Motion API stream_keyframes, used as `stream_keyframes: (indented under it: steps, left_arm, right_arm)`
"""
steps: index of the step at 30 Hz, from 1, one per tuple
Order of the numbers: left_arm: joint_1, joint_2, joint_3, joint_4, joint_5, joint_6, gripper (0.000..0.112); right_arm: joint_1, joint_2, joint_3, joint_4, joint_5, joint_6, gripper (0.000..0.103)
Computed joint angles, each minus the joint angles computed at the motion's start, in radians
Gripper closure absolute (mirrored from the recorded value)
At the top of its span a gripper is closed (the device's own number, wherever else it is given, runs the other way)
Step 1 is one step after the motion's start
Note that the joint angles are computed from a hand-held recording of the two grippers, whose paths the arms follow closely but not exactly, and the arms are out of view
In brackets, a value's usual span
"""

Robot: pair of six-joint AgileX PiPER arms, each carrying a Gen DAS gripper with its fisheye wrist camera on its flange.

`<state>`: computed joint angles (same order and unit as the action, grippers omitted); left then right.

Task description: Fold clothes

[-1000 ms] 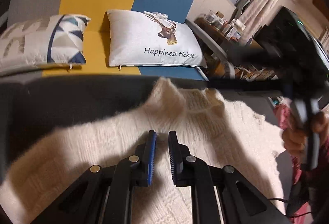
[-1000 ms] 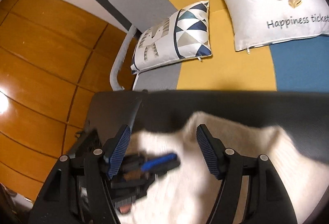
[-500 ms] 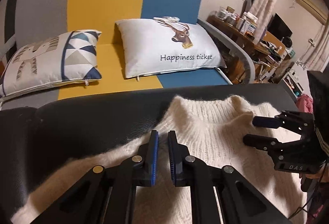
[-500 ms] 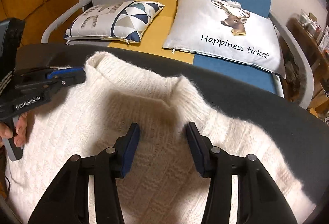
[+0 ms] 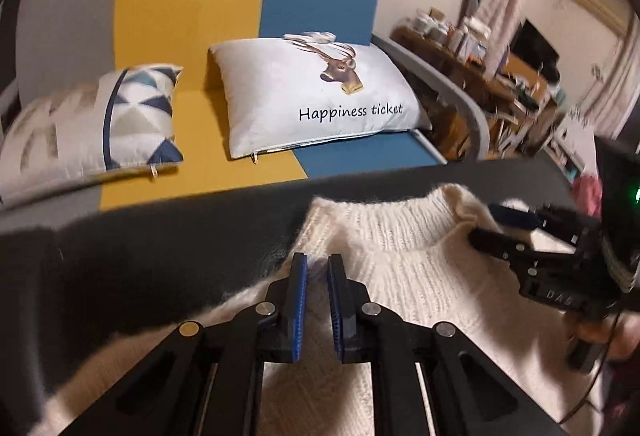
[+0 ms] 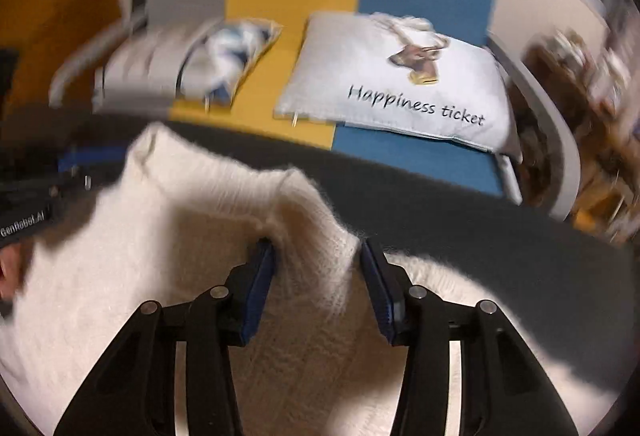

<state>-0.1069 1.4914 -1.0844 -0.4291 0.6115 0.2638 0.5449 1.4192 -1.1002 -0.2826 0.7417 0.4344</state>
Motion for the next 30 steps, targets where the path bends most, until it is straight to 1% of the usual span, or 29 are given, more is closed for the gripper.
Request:
stream_keyframes:
  steps: [1,3,5,7,8,10,13,15,17,19,22,23,24,27,30]
  left_arm:
    - [-0.005,-0.007,-0.003,0.018,0.004,-0.026,0.101]
    - [-0.014,-0.023,-0.006,0.04,0.01,-0.061,0.101]
    - [-0.025,-0.05,-0.004,-0.013,0.013,-0.016,0.101]
    - [-0.042,-0.062,-0.017,-0.084,0.028,0.046,0.101]
    - [-0.049,-0.036,-0.052,-0.134,0.067,0.076,0.101]
    - [-0.056,0.045,-0.145,-0.228,0.174,0.11,0.101]
    - [-0.062,0.204,-0.3,-0.306,0.326,0.059,0.098]
    - [-0.071,0.282,-0.368,-0.302,0.36,-0.009,0.098]
    - [-0.058,0.326,-0.399,-0.349,0.399,-0.008,0.098]
    - [-0.047,0.334,-0.403,-0.376,0.402,0.002,0.098]
    - [-0.03,0.328,-0.422,-0.39,0.387,0.006,0.098]
    - [-0.027,0.328,-0.432,-0.383,0.382,0.003,0.098]
    - [-0.027,0.343,-0.456,-0.371,0.394,-0.006,0.097]
    - [-0.037,0.417,-0.567,-0.324,0.465,-0.051,0.095]
    - [-0.056,0.505,-0.678,-0.309,0.576,-0.059,0.095]
  right_arm:
    - [-0.018,-0.017,0.019,0.029,-0.022,-0.007,0.055]
    - [-0.062,-0.04,0.015,0.137,-0.01,-0.079,0.055]
    - [-0.094,-0.072,0.015,0.202,0.015,-0.133,0.055]
    - [-0.106,-0.13,0.03,0.198,0.043,-0.163,0.053]
    - [-0.109,-0.159,0.04,0.187,0.066,-0.175,0.053]
    - [-0.106,-0.214,0.078,0.162,0.107,-0.185,0.053]
    - [-0.112,-0.294,0.158,0.15,0.134,-0.2,0.053]
    - [-0.145,-0.345,0.224,0.193,0.116,-0.221,0.053]
    - [-0.21,-0.389,0.284,0.277,0.079,-0.28,0.053]
    - [-0.253,-0.429,0.331,0.349,0.037,-0.33,0.053]
    - [-0.287,-0.446,0.359,0.424,0.004,-0.394,0.046]
    - [-0.284,-0.447,0.362,0.428,-0.002,-0.397,0.044]
    - [-0.271,-0.444,0.361,0.414,-0.004,-0.387,0.041]
    - [-0.227,-0.435,0.357,0.368,-0.01,-0.35,0.032]
    - [-0.175,-0.425,0.356,0.309,-0.01,-0.308,0.024]
